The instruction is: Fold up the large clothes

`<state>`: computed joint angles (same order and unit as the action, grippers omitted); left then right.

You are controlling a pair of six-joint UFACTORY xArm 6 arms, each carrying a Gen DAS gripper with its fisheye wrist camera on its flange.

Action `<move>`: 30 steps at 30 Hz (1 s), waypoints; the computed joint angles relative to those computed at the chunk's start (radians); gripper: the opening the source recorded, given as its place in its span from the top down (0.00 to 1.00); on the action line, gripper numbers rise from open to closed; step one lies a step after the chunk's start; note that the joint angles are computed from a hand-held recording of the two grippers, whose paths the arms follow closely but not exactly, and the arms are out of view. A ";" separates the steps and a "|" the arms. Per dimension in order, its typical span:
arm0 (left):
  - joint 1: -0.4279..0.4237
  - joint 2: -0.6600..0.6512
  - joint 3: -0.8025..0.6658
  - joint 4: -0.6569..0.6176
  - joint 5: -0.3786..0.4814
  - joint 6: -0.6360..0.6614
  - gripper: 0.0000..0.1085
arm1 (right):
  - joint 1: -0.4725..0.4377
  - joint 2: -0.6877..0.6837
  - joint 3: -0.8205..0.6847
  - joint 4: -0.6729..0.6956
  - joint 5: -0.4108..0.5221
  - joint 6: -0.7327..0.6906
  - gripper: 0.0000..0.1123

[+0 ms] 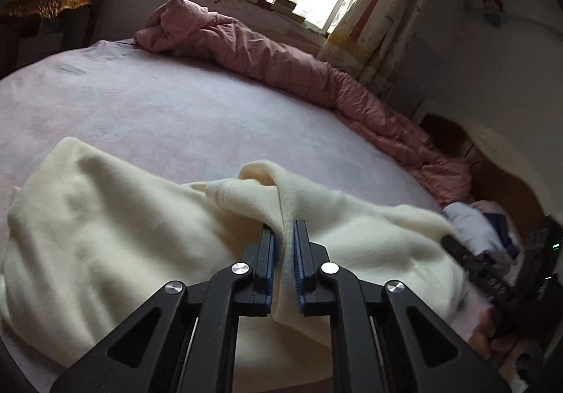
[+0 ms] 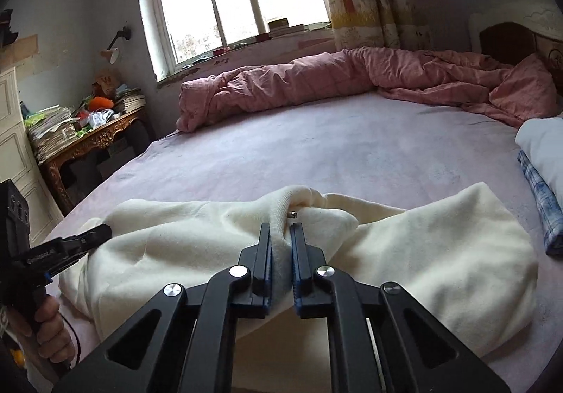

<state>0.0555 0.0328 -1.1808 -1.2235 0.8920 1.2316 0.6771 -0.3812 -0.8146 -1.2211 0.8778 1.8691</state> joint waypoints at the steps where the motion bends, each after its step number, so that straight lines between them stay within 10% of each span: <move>1: -0.014 -0.008 0.013 0.025 -0.032 0.000 0.90 | 0.018 0.003 0.002 0.002 0.013 -0.016 0.91; 5: -0.117 -0.049 0.101 0.079 -0.295 0.055 0.76 | -0.009 0.056 0.003 0.069 -0.024 -0.083 0.91; 9: -0.139 -0.081 0.142 -0.031 -0.365 0.193 0.71 | -0.120 0.004 0.081 0.113 -0.217 -0.034 0.88; 16: -0.019 -0.176 0.178 -0.318 -0.111 0.414 0.60 | 0.025 -0.059 0.065 0.024 0.032 0.001 0.54; 18: 0.020 -0.174 0.172 -0.279 0.045 0.399 0.60 | 0.055 -0.085 0.056 -0.001 0.052 -0.019 0.54; 25: -0.063 -0.106 0.100 0.114 0.188 0.254 0.59 | 0.141 -0.121 0.011 0.026 0.156 -0.065 0.43; 30: -0.101 -0.165 0.185 0.172 0.080 0.265 0.57 | 0.239 -0.226 0.084 0.024 0.331 -0.009 0.31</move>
